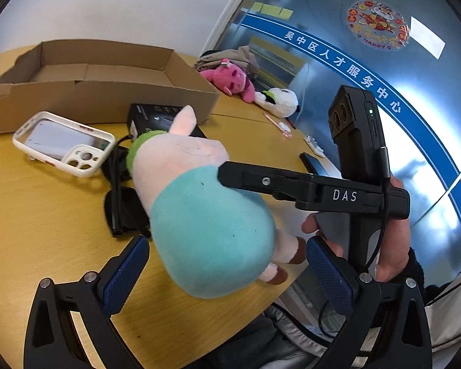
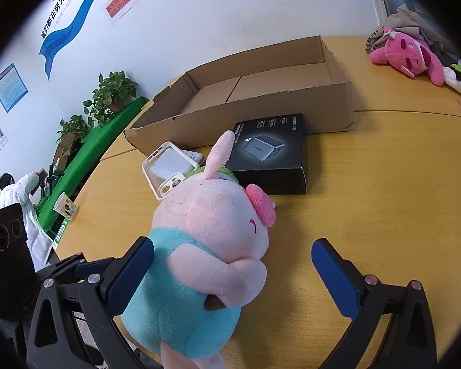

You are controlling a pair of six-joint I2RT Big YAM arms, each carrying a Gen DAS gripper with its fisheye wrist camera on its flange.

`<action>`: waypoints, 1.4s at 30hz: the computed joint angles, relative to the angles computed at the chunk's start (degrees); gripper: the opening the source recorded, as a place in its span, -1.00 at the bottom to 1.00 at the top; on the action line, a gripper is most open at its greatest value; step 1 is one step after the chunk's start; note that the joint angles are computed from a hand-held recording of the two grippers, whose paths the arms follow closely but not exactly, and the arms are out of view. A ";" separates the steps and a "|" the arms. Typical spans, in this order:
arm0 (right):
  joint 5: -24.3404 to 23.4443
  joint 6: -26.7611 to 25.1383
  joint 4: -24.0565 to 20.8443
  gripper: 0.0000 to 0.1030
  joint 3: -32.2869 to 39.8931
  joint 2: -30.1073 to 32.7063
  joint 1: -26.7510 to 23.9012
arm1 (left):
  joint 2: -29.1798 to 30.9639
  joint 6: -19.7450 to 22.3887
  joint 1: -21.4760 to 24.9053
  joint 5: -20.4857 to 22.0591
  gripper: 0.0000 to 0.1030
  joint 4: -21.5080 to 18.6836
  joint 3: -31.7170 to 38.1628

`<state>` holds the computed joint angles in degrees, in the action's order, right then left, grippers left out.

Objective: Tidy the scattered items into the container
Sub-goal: 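Close the right gripper on the pink-and-teal plush pig, then carry the plush pig with the right gripper over the cardboard box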

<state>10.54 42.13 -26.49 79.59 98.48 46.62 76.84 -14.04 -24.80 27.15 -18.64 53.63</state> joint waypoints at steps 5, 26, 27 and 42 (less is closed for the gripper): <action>-0.99 -1.00 -2.48 0.99 3.28 2.29 -0.50 | 3.21 -0.30 -0.27 2.34 1.00 0.56 1.73; -7.63 -1.88 -1.55 0.45 6.58 5.42 0.02 | 5.43 -0.64 1.71 5.56 0.69 0.90 1.77; -6.93 -2.00 -1.49 0.42 6.33 4.97 0.31 | 4.74 -0.39 1.69 5.71 0.69 1.16 1.38; 2.40 -9.96 -3.89 0.37 15.94 2.98 2.46 | -1.33 5.88 4.21 4.73 0.69 -2.98 8.42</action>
<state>12.94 32.16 -30.38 95.53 101.46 49.08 75.51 -8.16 -20.59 31.88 -21.62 62.05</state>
